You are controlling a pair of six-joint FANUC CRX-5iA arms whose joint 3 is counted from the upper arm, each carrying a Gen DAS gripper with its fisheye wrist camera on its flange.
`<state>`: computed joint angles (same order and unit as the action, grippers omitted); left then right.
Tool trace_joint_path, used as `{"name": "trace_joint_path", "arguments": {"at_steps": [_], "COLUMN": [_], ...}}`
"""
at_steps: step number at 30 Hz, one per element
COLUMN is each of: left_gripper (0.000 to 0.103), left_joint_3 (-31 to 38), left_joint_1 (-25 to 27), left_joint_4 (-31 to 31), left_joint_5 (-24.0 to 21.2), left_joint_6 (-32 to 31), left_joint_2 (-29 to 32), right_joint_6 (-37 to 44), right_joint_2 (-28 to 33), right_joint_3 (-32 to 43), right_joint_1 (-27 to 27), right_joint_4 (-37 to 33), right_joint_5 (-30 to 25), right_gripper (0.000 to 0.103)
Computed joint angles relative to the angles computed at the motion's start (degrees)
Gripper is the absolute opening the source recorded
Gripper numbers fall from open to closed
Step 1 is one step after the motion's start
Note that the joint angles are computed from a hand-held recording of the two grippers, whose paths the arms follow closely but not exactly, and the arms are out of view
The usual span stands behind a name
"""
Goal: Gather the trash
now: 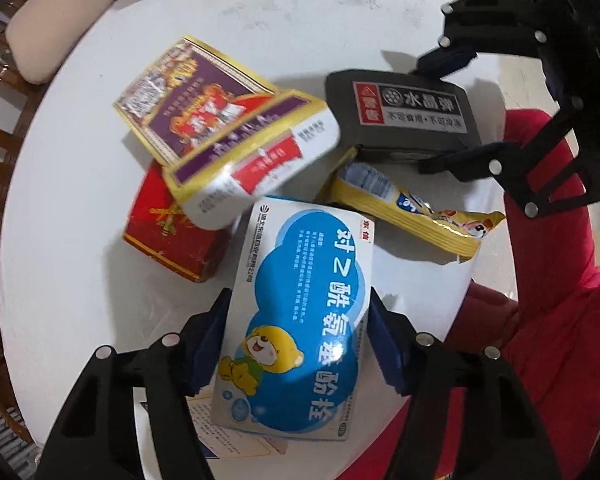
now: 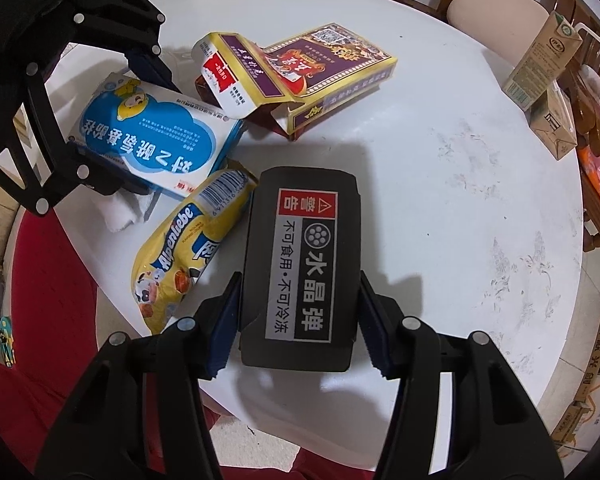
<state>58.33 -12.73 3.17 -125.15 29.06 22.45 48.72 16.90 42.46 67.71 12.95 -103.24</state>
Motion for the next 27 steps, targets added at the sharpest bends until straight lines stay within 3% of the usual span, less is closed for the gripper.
{"name": "trace_joint_path", "arguments": {"at_steps": [4,7,16,27], "left_gripper": [0.062,0.061,0.060,0.060], "left_joint_3": [1.4,-4.7,-7.3,-4.5], "left_joint_1": [0.5,1.1,1.8,5.1], "left_joint_4": [0.1,0.5,0.9,3.8], "left_joint_5": [0.4,4.4,8.9,11.0], "left_joint_6": [1.7,3.2,8.8,18.0], "left_joint_2": [0.2,-3.8,-6.8,-8.5], "right_joint_6": [-0.8,-1.6,-3.1,-4.7], "right_joint_2": [-0.2,-0.6,-0.7,1.0], "right_joint_3": [-0.5,-0.9,-1.2,4.0], "right_joint_1": [0.6,1.1,3.5,6.5], "right_joint_4": [1.6,3.0,8.6,15.4], "right_joint_5": [-0.4,-0.7,-4.1,-7.5], "right_gripper": [0.053,0.052,0.052,0.052]}}
